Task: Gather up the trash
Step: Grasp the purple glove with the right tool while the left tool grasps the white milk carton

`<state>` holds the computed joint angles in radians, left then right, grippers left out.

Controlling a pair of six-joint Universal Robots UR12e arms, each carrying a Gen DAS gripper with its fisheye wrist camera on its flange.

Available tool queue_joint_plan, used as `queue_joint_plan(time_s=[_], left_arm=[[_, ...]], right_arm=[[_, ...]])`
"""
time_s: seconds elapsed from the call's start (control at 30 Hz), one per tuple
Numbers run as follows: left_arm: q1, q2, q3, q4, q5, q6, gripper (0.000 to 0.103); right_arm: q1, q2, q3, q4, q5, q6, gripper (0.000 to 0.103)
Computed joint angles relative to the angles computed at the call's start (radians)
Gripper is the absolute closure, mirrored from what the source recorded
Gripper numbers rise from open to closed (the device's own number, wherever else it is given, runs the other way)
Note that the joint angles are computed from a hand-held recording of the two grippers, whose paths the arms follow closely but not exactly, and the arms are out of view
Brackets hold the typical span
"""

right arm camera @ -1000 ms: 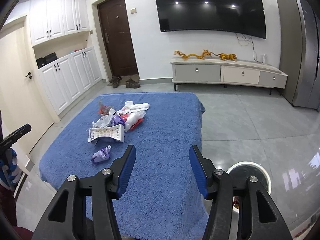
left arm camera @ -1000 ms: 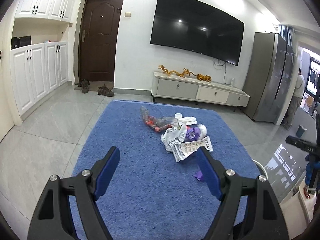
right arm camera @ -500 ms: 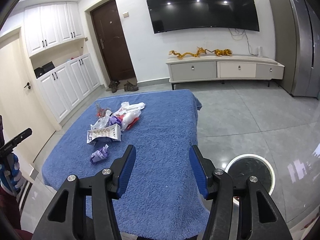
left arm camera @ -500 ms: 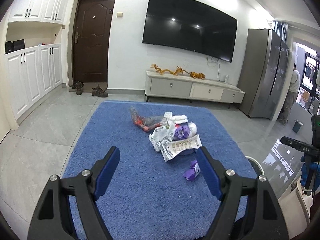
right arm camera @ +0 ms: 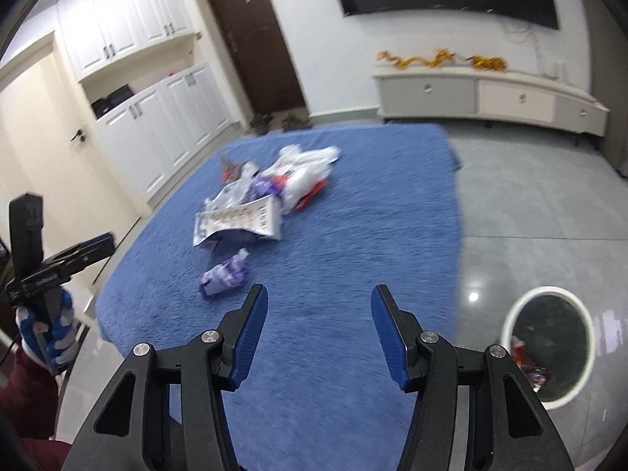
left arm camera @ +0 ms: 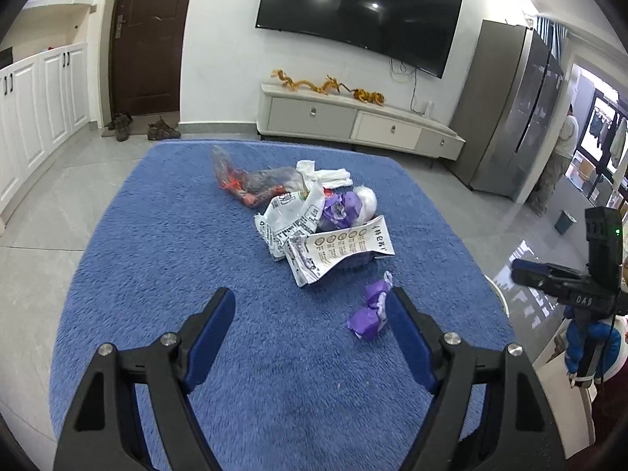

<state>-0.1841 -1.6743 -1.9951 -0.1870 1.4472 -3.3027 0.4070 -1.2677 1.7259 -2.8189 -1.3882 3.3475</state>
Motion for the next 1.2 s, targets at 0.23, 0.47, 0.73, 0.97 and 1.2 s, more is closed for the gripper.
queue_joint_plan(time_s=[0.23, 0.47, 0.73, 0.97, 1.2], left_arm=[[0.026, -0.058, 0.044, -0.026, -0.093, 0.043, 0.025], [0.035, -0.126, 0.122, -0.065, -0.163, 0.146, 0.025], [0.028, -0.183, 0.201, -0.137, -0.202, 0.257, 0.025], [-0.001, -0.212, 0.246, -0.207, -0.197, 0.38, 0.025], [-0.025, -0.249, 0.286, -0.268, -0.125, 0.424, 0.025]], right_arm=[[0.035, 0.113, -0.14, 0.126, 0.122, -0.065, 0.048], [0.063, 0.213, -0.263, 0.243, 0.206, -0.097, 0.045], [0.076, 0.264, -0.312, 0.263, 0.22, -0.105, 0.052], [0.05, 0.207, -0.23, 0.248, 0.233, -0.122, 0.054], [0.01, 0.106, -0.081, 0.146, 0.19, -0.015, 0.054]])
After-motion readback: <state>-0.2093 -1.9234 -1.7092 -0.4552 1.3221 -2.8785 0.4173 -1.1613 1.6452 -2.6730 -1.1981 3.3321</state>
